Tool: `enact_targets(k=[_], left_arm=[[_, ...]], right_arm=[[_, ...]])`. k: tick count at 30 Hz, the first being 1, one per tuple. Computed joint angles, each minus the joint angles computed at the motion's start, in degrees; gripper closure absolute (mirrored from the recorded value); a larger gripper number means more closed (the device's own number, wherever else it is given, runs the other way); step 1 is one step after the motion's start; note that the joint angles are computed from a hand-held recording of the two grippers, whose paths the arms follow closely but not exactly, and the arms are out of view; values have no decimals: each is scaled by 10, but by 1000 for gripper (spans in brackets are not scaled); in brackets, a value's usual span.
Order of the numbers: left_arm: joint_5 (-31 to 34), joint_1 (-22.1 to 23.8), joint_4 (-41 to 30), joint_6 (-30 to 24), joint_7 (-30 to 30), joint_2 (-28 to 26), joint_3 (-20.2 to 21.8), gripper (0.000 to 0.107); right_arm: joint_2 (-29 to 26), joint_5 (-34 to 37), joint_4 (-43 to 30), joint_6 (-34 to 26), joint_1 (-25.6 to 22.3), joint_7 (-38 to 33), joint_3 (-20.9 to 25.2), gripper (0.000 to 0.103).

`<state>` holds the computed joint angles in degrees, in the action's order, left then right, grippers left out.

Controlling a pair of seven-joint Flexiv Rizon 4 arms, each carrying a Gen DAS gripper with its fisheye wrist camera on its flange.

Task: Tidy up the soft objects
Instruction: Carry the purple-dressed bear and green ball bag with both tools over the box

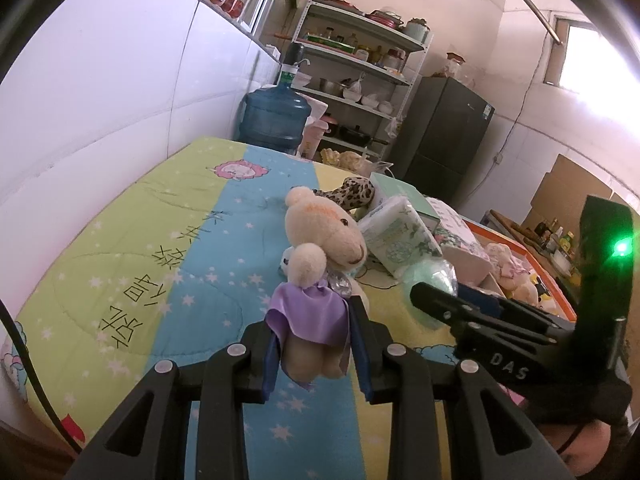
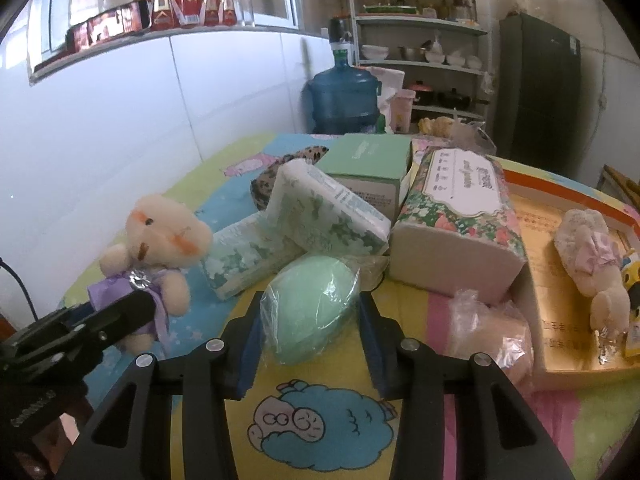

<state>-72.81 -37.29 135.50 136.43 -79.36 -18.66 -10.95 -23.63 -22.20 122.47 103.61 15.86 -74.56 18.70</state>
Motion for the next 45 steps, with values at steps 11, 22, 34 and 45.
enact_targets(k=[11, 22, 34, 45], left_arm=[[-34, -11, -37, 6, 55, -13, -13, 75], [-77, -15, -109, 6, 140, -41, -33, 75], [-106, -9, -232, -2, 265, -93, -62, 75], [-154, 1, -371, -4, 405, -156, -111, 75]], right_arm=[[24, -28, 22, 37, -59, 18, 28, 58], [33, -89, 45, 78, -119, 73, 19, 58], [41, -156, 64, 118, -164, 140, -22, 58], [40, -207, 67, 152, -209, 191, -63, 58]])
